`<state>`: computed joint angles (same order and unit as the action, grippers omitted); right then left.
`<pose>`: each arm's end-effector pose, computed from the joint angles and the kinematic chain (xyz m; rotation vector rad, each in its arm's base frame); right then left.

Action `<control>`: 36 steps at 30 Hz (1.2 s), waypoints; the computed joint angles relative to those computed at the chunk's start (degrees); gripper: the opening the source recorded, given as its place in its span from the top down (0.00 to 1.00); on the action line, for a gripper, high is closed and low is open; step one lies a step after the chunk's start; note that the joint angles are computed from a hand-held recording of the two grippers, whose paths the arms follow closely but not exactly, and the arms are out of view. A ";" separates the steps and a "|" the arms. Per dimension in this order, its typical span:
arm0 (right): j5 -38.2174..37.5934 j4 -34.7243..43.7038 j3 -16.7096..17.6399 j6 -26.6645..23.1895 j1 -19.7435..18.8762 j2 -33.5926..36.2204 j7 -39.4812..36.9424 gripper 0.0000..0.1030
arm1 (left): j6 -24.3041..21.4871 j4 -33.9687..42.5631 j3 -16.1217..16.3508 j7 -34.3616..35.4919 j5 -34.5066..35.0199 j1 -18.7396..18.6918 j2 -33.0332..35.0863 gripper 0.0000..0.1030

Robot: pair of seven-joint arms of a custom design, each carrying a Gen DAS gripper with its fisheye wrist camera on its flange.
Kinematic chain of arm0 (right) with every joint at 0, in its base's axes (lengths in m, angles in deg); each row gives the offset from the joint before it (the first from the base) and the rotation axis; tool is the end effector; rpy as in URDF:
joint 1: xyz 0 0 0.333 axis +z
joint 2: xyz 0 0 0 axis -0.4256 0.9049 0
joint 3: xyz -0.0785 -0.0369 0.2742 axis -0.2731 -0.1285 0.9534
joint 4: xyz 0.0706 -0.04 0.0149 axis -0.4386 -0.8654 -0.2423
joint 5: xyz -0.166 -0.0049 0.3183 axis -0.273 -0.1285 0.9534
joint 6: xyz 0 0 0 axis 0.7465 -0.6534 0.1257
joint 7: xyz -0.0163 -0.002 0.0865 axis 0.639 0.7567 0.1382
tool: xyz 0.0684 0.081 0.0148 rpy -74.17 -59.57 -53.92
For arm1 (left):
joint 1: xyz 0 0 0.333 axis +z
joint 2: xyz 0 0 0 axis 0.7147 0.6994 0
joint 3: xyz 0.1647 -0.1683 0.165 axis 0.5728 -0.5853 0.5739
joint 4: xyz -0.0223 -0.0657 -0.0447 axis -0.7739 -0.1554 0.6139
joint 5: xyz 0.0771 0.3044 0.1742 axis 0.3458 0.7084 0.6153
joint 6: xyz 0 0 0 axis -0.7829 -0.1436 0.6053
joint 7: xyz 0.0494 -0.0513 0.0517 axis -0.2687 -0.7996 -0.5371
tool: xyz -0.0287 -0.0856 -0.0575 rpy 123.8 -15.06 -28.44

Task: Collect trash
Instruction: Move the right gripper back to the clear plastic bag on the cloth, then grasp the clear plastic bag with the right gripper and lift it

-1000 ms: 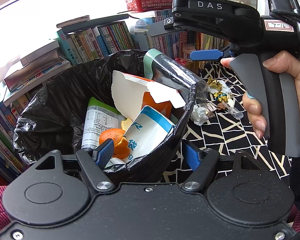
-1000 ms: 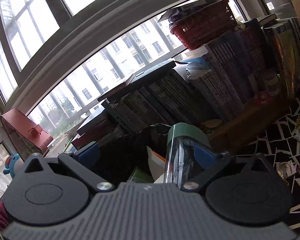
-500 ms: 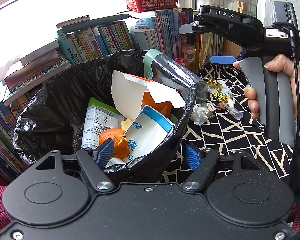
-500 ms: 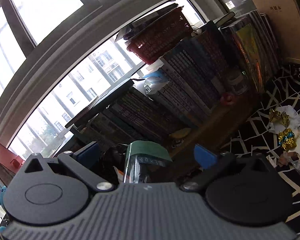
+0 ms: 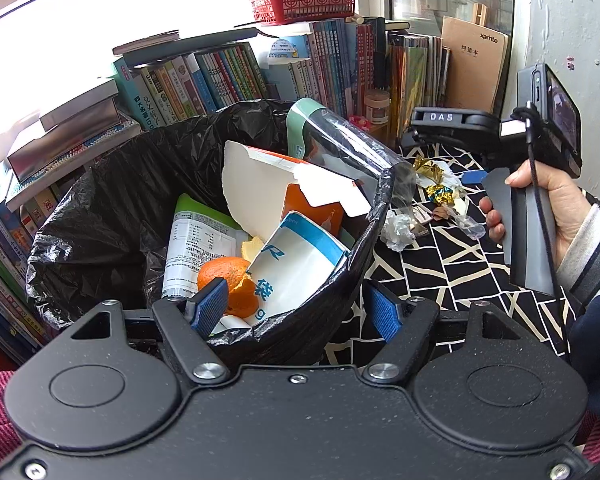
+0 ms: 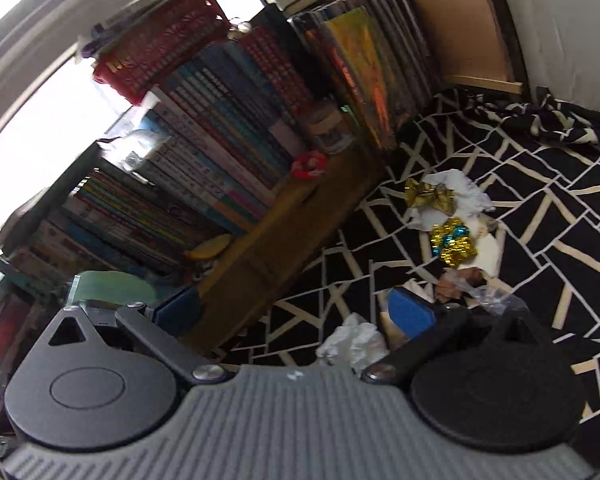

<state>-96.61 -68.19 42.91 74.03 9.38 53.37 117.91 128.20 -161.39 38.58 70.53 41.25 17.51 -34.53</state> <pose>0.6428 0.3494 0.5186 -1.2325 1.8355 -0.4199 0.5444 -0.3912 0.5678 -1.5440 1.8728 -0.7597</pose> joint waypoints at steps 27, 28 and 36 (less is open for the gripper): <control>-7.42 5.58 0.25 -23.80 -3.93 8.37 -5.00 0.00 | 0.22 0.26 0.22 0.18 0.20 -0.11 0.33 0.29; -7.50 6.45 0.21 -24.61 -3.81 9.10 -6.02 0.00 | 0.17 0.34 0.23 0.19 0.25 -0.14 0.38 0.29; -10.27 2.33 -1.36 -21.04 -2.53 8.04 -5.51 0.00 | 0.00 0.51 0.28 0.26 0.45 -0.23 0.50 0.29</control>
<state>-106.89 -65.86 41.56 52.99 6.85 61.41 112.40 128.20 -160.88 38.86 70.80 41.70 17.28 -34.03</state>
